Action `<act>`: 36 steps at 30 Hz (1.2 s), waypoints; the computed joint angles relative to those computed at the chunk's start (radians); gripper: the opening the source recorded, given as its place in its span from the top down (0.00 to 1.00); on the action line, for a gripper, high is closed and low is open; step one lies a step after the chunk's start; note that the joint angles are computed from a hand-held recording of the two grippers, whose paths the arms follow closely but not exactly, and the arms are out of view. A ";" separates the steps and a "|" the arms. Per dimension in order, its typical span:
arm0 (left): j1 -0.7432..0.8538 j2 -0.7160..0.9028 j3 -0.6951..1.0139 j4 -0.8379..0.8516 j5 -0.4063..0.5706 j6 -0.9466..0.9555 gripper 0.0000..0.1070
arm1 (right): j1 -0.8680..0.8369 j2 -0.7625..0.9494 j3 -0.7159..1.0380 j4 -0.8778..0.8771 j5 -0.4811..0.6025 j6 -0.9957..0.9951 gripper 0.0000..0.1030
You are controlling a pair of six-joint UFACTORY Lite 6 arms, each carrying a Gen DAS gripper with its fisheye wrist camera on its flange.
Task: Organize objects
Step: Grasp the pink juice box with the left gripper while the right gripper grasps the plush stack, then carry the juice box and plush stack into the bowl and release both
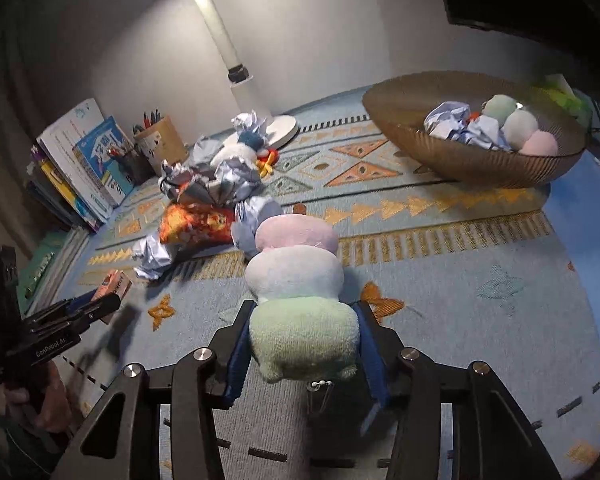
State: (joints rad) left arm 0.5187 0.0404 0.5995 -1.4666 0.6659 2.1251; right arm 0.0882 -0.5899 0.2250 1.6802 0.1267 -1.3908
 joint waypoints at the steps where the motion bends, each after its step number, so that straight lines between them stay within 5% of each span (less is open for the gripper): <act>1: -0.016 -0.036 -0.002 0.015 0.017 -0.034 0.63 | -0.042 -0.065 -0.014 -0.105 0.019 0.087 0.54; 7: -0.248 -0.176 0.065 0.067 0.044 -0.302 0.63 | -0.382 -0.285 0.080 -0.643 0.301 0.514 0.54; 11: -0.536 -0.171 0.177 0.027 -0.127 -0.417 0.63 | -0.590 -0.232 0.188 -0.530 0.362 0.358 0.54; 16: -0.816 0.111 0.509 0.079 -0.303 -0.662 0.63 | -0.670 0.054 0.358 -0.270 0.296 0.117 0.54; 25: -0.993 0.630 1.045 0.300 -0.382 -1.007 0.63 | -0.634 0.482 0.577 0.098 0.217 -0.243 0.54; 27: -1.011 0.700 1.133 0.404 -0.396 -1.129 0.60 | -0.636 0.542 0.607 0.144 0.222 -0.287 0.53; 29: -1.019 0.749 1.189 0.458 -0.403 -1.206 0.42 | -0.650 0.611 0.652 0.088 0.250 -0.244 0.49; 31: -1.003 0.734 1.163 0.349 -0.384 -1.116 0.31 | -0.665 0.641 0.665 0.039 0.263 -0.201 0.49; 36: -0.963 0.551 0.922 0.027 -0.383 -0.759 0.31 | -0.698 0.579 0.593 -0.015 0.317 -0.164 0.49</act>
